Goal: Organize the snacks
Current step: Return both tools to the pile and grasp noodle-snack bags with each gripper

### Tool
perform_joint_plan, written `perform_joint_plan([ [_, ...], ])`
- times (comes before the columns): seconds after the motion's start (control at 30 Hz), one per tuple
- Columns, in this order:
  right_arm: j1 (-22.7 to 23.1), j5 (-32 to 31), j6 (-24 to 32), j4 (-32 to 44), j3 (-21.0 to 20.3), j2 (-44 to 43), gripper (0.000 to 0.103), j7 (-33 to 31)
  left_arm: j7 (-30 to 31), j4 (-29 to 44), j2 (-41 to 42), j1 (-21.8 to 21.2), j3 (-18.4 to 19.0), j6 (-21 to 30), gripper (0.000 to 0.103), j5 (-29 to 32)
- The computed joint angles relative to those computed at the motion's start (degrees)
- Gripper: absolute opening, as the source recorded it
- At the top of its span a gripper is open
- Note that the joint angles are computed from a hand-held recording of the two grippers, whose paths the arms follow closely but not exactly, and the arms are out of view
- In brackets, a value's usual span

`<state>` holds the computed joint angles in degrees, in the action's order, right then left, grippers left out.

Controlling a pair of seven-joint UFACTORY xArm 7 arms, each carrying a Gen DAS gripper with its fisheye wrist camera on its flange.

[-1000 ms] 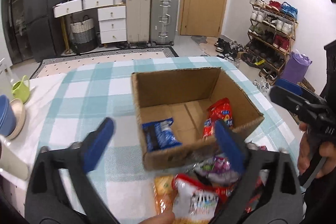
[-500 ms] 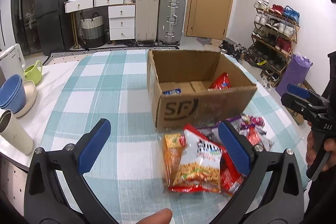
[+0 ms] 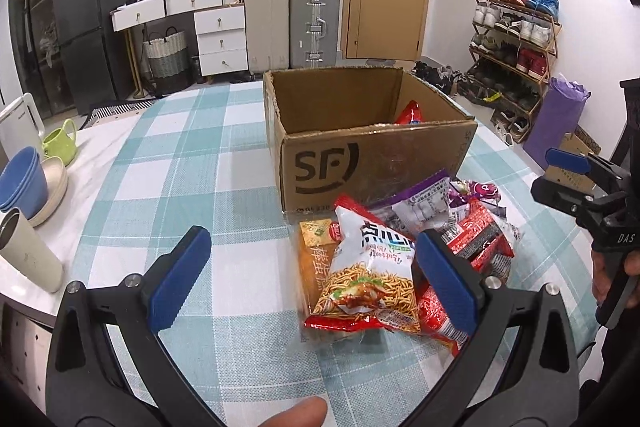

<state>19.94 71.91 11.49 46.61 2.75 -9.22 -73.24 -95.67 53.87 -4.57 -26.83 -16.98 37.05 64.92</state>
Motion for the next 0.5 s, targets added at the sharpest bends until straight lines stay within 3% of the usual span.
perform_joint_plan([
  [0.27,-1.4,-8.6,4.0,0.2,0.5,2.4,0.102,4.7,2.4,0.5,1.9,0.0,1.1,-1.7,0.102,-2.1],
  [0.37,-1.0,-4.6,3.0,-0.2,0.3,2.5,0.102,-0.9,4.2,1.1,2.7,-0.2,1.3,-1.8,0.102,-2.9],
  [0.5,-2.0,-4.6,6.4,-0.8,-0.1,1.7,0.101,-4.2,4.9,1.7,3.8,-0.6,1.9,-3.2,0.102,-3.3],
])
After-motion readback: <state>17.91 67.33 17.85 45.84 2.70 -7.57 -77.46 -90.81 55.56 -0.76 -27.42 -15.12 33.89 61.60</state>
